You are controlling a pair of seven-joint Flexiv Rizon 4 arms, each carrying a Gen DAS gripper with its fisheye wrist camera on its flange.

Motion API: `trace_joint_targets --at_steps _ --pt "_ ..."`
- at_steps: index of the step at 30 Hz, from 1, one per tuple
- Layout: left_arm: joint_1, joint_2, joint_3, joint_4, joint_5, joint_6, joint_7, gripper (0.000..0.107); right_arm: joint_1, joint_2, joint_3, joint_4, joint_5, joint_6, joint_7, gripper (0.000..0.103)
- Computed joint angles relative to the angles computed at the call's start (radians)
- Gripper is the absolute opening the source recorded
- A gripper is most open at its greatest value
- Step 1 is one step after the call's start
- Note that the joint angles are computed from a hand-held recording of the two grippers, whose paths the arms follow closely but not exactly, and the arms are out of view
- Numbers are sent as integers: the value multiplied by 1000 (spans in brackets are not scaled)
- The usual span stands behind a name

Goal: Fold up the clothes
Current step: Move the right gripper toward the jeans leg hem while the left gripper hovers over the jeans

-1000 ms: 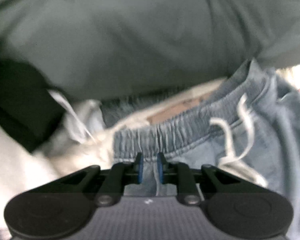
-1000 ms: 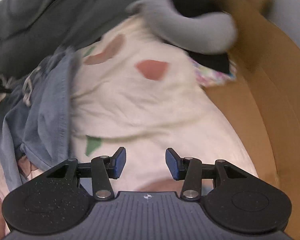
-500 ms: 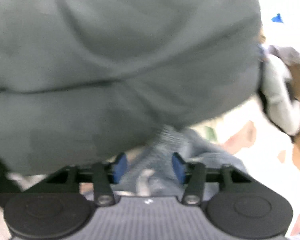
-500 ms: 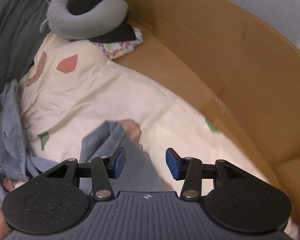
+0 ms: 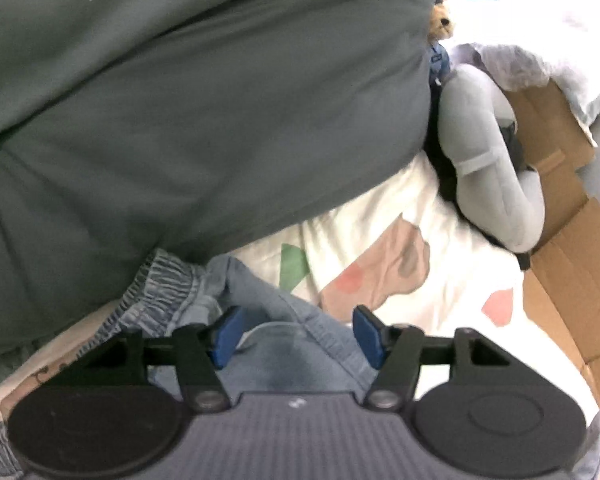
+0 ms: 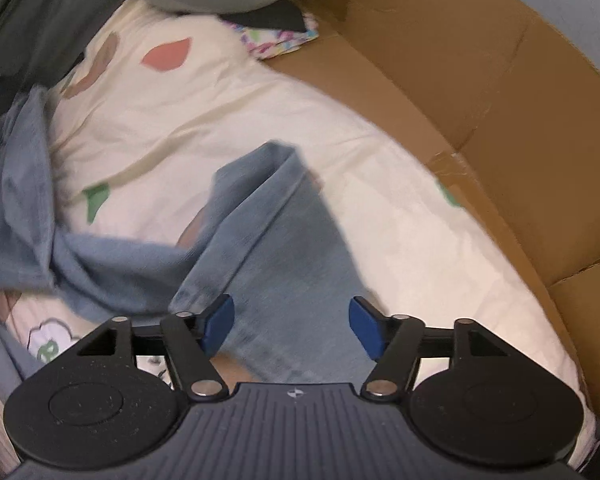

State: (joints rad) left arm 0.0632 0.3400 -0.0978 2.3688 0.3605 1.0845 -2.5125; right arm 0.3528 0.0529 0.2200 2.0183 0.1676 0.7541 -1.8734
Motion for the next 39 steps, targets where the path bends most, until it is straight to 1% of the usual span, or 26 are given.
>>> trace_joint_targets --at_steps 2,4,6,10,12,15,18,20,22,25,26,29,30,31,32,33,34,35,36,39 --pt "8 -4 -29 -10 28 -6 -26 64 2 26 12 43 1 19 -1 70" --pt "3 -8 -51 -29 49 -35 -42 64 6 60 16 85 14 34 -13 70" --pt "-19 -13 -43 -40 37 -44 -28 64 10 97 18 127 26 53 -24 70" --pt "-72 -19 -7 -67 -38 -62 52 64 7 162 12 216 17 133 0 73" --pt "-73 -35 -17 -100 -35 -88 81 66 8 178 3 254 16 176 -3 76" --pt "-100 -60 -11 -137 -57 -117 162 70 11 171 -4 305 -5 250 -16 77" --pt "-124 -90 -10 -172 -86 -169 218 71 10 144 -6 346 -16 340 7 77" --pt "-135 -108 -14 -195 -83 -198 239 71 4 128 0 381 -55 408 17 78" --pt "-144 -129 -16 -203 -70 -184 228 71 -11 107 7 419 -124 484 41 78" --pt "-159 -156 -20 -201 -38 -135 197 71 -73 66 21 475 -320 613 177 78" --pt "-165 -165 -22 -197 -23 -114 190 71 -84 58 16 481 -360 633 206 78" --pt "-179 -191 -26 -190 15 -75 149 71 -76 39 -3 480 -386 650 197 79" --pt "-184 -201 -23 -186 12 -67 136 71 -82 28 -5 482 -414 663 211 78" --pt "-192 -212 -13 -178 -11 -53 133 71 -80 18 -8 481 -418 673 208 77" --pt "-198 -222 -6 -173 -28 -41 129 71 -67 13 -12 474 -383 674 181 74" --pt "-201 -230 -3 -172 -31 -35 124 71 -54 9 -14 464 -342 667 151 62" --pt "-205 -236 -1 -173 -29 -31 123 71 -48 7 -15 454 -317 658 136 52" --pt "-208 -242 2 -174 -28 -27 122 71 -46 10 -16 444 -301 644 135 36" --pt "-212 -247 5 -175 -26 -23 122 71 -36 19 -21 426 -244 619 108 22" --pt "-218 -249 12 -174 -15 -21 119 71 -6 68 -48 362 -30 508 -3 12"
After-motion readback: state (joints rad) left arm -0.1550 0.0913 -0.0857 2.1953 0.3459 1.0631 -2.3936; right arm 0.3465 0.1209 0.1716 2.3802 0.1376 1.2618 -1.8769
